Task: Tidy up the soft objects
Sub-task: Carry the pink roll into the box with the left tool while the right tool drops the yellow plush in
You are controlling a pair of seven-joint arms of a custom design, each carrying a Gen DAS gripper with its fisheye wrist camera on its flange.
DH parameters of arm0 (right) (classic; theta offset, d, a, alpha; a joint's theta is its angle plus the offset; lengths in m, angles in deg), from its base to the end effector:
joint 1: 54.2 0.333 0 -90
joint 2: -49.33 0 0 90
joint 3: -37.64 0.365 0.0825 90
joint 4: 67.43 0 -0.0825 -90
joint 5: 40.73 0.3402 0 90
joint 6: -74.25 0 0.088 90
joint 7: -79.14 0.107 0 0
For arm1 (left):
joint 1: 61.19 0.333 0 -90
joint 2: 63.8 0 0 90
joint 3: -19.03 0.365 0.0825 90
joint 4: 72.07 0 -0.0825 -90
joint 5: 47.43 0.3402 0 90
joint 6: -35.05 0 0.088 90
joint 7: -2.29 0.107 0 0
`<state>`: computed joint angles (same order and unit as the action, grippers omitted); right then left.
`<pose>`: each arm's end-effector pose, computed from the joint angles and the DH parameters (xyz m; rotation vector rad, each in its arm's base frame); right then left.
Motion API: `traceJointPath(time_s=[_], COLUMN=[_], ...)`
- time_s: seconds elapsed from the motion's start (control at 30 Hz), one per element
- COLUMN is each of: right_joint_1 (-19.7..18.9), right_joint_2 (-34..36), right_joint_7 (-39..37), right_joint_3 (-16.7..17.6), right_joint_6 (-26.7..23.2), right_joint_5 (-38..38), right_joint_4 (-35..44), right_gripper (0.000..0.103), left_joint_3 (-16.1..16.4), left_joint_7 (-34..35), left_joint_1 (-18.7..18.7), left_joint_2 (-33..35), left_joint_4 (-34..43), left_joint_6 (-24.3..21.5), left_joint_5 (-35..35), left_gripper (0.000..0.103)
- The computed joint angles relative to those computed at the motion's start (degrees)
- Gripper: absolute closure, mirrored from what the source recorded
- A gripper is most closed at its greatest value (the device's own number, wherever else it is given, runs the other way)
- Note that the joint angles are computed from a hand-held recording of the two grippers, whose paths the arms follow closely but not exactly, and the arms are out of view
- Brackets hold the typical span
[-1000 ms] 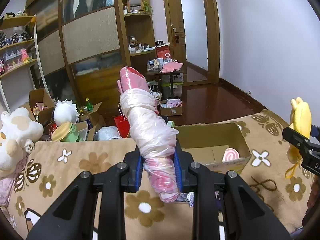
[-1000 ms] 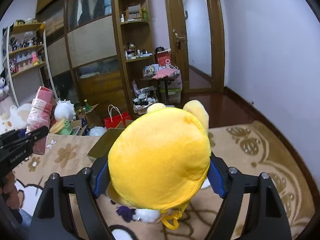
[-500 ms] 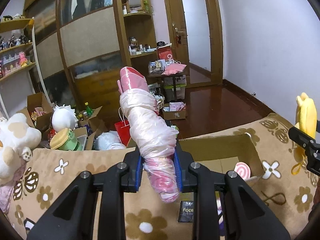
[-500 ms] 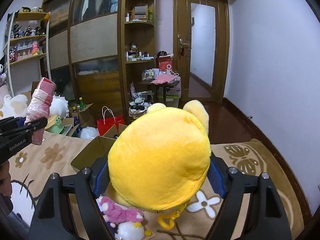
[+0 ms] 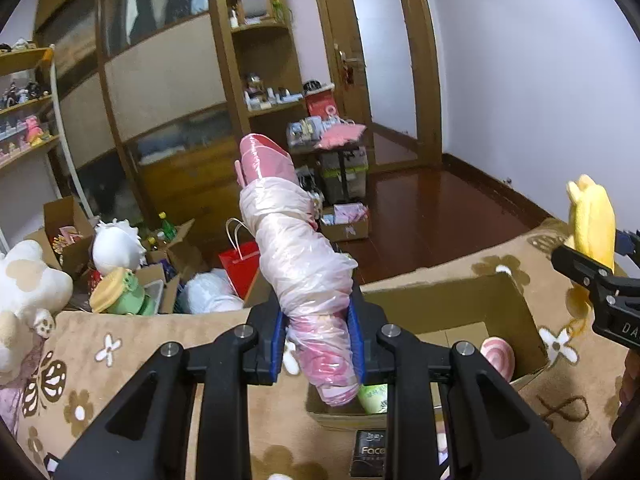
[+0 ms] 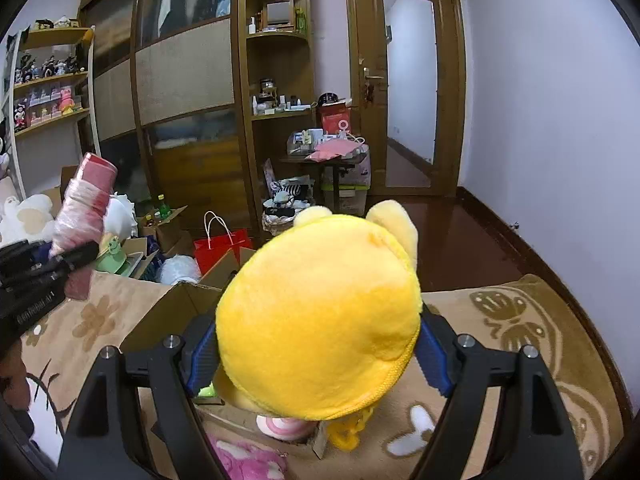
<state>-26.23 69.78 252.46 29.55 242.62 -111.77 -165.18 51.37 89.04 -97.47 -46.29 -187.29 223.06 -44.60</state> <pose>0.5951 0.2961 0.5176 -1.6135 1.5268 -0.8278 0.6185 -0.0919 0.5223 -1.4373 1.7144 -0.7980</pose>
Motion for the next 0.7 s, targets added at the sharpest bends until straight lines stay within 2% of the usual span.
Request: traceJointPath(time_s=[0.1, 0.17, 0.27, 0.3, 0.4, 0.5, 0.6, 0.63, 0.7], right_joint_1=[-0.2, -0.8, -1.4, -1.5, -1.1, -1.3, -1.3, -1.8, -2.0], right_joint_2=[1.7, 2.9, 4.5, 5.1, 6.4, 7.6, 8.3, 8.5, 8.6], right_joint_7=[-1.1, -3.7, -8.3, -10.3, -14.4, -18.7, -22.2, -23.6, -25.6], right_joint_3=[-0.2, 0.3, 0.8, 1.1, 1.3, 2.2, 2.4, 2.9, 3.2], right_joint_6=[1.2, 2.2, 4.0, 4.4, 4.9, 5.2, 5.6, 5.8, 6.1], right_joint_5=[1.0, 3.7, 8.8, 10.5, 14.1, 18.8, 22.7, 24.2, 26.7], right_joint_4=[1.2, 2.1, 2.8, 3.0, 3.0, 2.7, 2.3, 2.2, 1.8], right_gripper=[0.018, 0.018, 0.018, 0.018, 0.018, 0.018, 0.017, 0.017, 0.017], left_joint_3=[-1.5, -4.6, -10.2, -13.5, -20.4, -22.7, -26.7, -26.9, -24.1], left_joint_7=[0.1, 0.2, -0.6, -0.4, -0.4, -1.3, -1.2, -1.6, -3.8], left_joint_1=[1.4, 4.4, 9.7, 12.7, 18.7, 20.6, 23.7, 23.7, 21.3], left_joint_2=[1.6, 2.2, 3.2, 3.3, 3.7, 4.5, 4.6, 4.8, 5.1], left_joint_4=[1.0, 1.6, 3.2, 3.7, 4.6, 5.0, 4.7, 4.7, 4.6], left_joint_6=[-0.5, -1.6, -4.1, -4.9, -6.7, -7.5, -8.1, -8.2, -8.1], left_joint_5=[0.2, 0.6, 1.7, 1.8, 2.1, 4.0, 5.5, 6.1, 8.1], left_gripper=[0.078, 0.078, 0.078, 0.078, 0.078, 0.078, 0.078, 0.077, 0.075])
